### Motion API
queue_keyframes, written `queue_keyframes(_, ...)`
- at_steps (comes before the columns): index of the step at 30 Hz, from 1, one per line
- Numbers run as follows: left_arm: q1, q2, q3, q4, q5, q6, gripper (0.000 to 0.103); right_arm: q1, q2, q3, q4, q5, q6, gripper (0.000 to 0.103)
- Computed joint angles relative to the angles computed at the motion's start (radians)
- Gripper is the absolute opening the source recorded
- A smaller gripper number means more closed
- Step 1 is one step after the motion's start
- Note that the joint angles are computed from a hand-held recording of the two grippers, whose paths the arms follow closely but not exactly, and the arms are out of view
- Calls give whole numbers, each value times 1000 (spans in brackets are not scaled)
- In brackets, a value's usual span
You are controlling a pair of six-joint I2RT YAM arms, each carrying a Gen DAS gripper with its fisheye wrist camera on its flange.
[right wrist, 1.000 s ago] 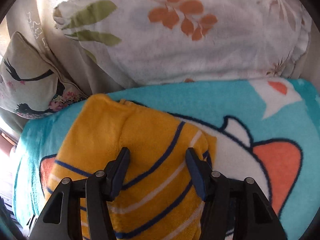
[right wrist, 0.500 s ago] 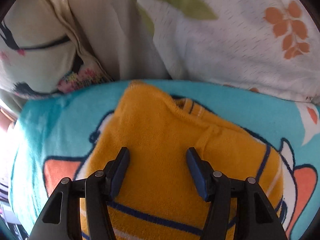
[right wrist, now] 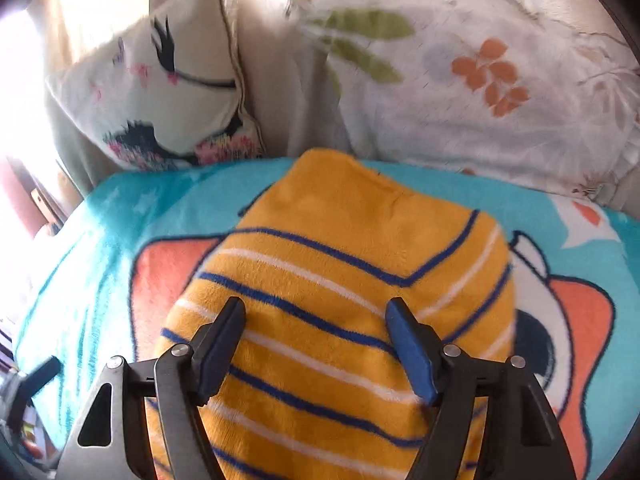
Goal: Fold small clothes
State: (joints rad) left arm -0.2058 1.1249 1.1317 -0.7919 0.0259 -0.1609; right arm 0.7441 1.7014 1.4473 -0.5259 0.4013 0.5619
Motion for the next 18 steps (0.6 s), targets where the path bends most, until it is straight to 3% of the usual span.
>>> queue_keyframes(4,-4,-44,-9,2,-37,8,103,-35,-51,-93,9,-9,61,77)
queue_keyframes(6,-1,-68,-13,-1,-47,17,103,-47,-60,-129,0,45,92,77)
queue_keyframes(11,-20,-101,-18,-16,-70,3,103,-31,-289,-341,31,101,222,78)
queue_keyframes(13,-54,-111,-35,-9,-89,-9,103,38,-343,-383,10,185,265,78)
queue_keyframes(18,-134,-84,-48,-16,-125,-20,103,196,-304,-368,-87,340,341,78)
